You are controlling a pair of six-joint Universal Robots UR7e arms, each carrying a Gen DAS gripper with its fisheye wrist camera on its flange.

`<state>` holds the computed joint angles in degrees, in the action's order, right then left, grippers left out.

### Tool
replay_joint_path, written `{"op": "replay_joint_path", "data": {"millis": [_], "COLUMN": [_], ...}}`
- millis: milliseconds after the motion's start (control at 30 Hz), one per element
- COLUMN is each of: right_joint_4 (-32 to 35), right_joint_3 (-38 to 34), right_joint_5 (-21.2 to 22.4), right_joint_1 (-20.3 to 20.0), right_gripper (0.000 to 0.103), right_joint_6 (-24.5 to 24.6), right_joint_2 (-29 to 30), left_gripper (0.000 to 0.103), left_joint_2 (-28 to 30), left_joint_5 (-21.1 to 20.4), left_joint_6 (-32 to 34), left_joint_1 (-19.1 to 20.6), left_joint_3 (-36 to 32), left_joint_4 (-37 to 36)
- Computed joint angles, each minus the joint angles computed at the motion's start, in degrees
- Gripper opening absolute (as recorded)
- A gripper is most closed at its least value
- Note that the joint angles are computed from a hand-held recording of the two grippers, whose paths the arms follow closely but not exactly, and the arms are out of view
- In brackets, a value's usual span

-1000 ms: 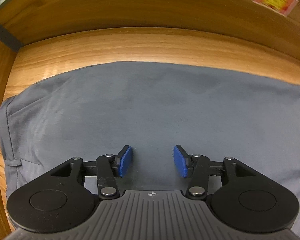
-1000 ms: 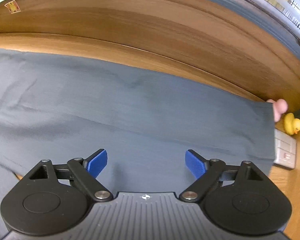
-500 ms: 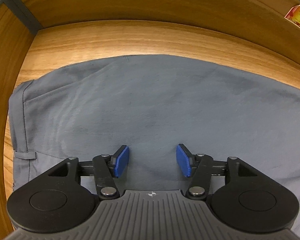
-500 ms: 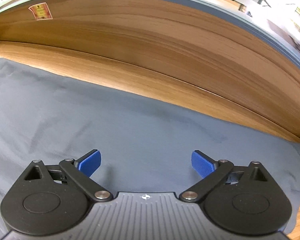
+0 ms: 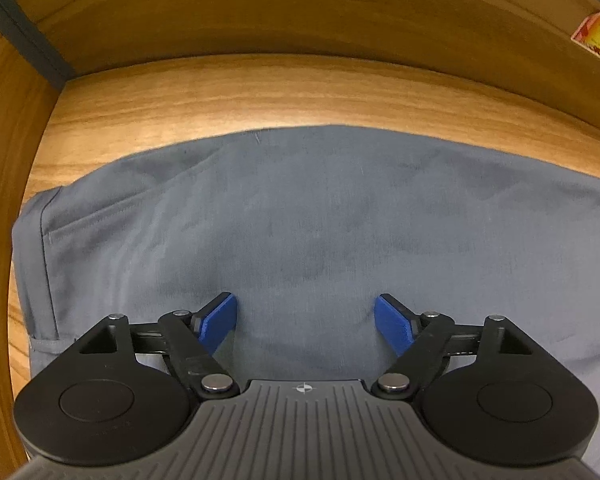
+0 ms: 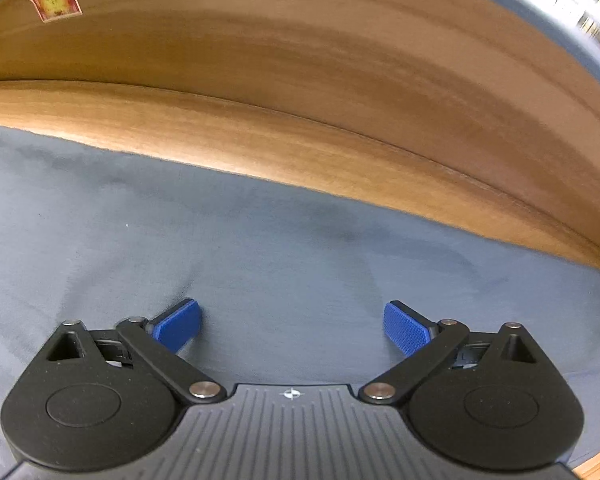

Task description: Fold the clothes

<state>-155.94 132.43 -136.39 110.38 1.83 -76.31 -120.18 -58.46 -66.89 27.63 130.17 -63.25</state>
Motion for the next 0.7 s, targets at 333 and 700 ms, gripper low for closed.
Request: {"op": "replay_joint_path", "data": {"millis": [333,700], "right_joint_4": [-6.2,-14.4], "right_joint_3": [-2.2,-5.6], "right_joint_5": [-0.6,-0.9], "right_joint_1": [-1.4,-3.3], "right_gripper": [0.103,0.103], "right_joint_6": [-2.1,-5.8], "right_joint_2": [4.0,8.9], "left_gripper": [0.090,0.096], "left_joint_2": [1.8,6.6], "left_joint_5": [5.8,10.7], "left_joint_6": [4.5,12.1], "left_joint_1": [3.7,9.4], "left_joint_3": [0.7,0.2], "left_joint_4": [-6.6,-16.7]}}
